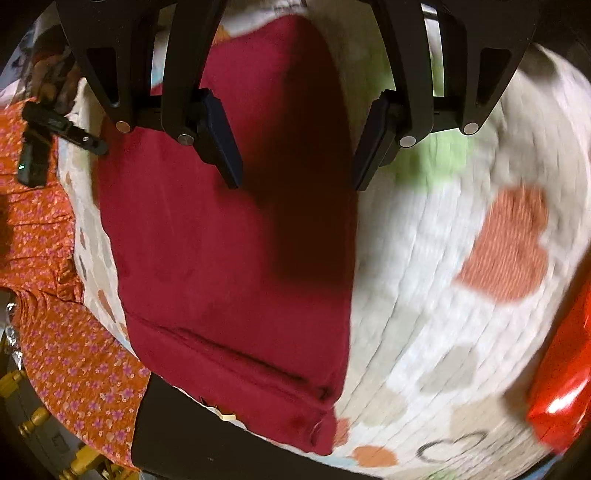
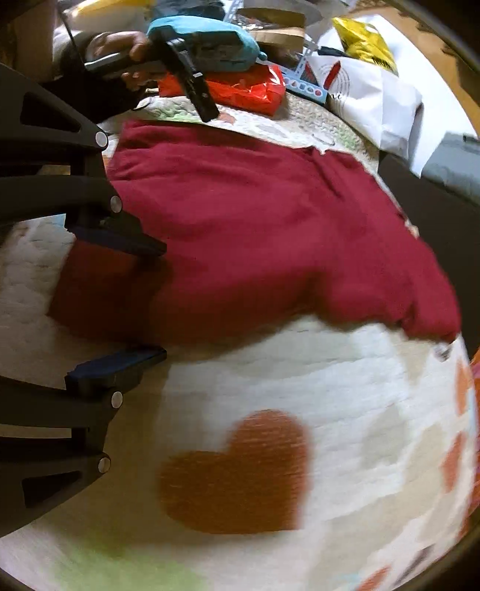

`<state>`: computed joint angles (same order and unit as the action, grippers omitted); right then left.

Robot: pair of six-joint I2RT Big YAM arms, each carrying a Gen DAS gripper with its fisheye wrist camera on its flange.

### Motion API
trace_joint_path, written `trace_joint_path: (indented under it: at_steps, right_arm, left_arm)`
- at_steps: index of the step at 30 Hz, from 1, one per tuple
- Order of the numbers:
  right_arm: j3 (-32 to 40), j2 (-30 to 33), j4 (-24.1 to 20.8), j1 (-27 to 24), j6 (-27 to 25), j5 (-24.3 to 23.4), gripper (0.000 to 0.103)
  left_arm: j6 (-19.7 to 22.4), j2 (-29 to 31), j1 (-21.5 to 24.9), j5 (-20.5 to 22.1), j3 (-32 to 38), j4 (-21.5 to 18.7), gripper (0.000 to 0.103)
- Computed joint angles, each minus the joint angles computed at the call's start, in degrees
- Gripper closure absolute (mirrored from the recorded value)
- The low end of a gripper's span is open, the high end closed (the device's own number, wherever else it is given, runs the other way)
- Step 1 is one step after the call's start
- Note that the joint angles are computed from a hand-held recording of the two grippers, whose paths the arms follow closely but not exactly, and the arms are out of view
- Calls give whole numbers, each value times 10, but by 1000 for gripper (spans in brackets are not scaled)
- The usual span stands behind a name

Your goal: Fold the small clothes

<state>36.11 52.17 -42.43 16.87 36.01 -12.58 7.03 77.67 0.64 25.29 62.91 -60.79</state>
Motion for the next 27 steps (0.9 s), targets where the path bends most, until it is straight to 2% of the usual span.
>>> trace_joint_path:
  at_steps: [3,5,6,8,9,10,11,12,13,14,15,19,23,26,27]
  right_arm:
    - [-19,-17,25,6,30,5,54]
    - [-27,-21,42,5,43,3,54]
    - [-28,-24,41,5,43,5,56]
    - [-20,-19,34,19,33,22,69]
    - [-19,-20,33,22,25,15,85]
    - [-19,-19,38,27,26,7,92]
    - [-17,-21,39,41,29,12,92]
    - [-14,-23,34,53,25,16,92]
    - [-10,-31,26,72,25,19,93]
    - [-10,-38,25,84,28,16,93]
    - [-11,-49,21,99,33,14,93]
    - [-9,-78,-19,149,41,61,93]
    - [-7,-45,-59,130,37,120,93]
    - [-3,-54,-56,126,57,106,92]
    - [6,-52,-70,131,58,124,86]
  left_arm:
    - [7,-17,-3,3,-26,-13,41]
    - [1,-19,-14,-3,-39,-6,29]
    - [-3,-27,-20,-7,-50,10,25]
    - [-6,-38,-32,-14,-62,30,19]
    - [-2,-41,-37,-16,-67,38,20]
    - [8,-42,-42,-22,-69,41,22]
    - [19,-47,-44,-31,-70,43,44]
    - [27,-46,-41,-31,-69,41,76]
    - [38,-40,-30,-10,-63,23,85]
    - [49,-32,-18,15,-58,3,88]
    - [62,-33,-11,23,-55,-12,89]
    - [125,-59,7,25,-59,-40,94]
    - [122,-47,17,-4,-64,-35,94]
    - [118,-52,26,24,-60,-43,94]
    - [117,-54,30,28,-57,-47,93]
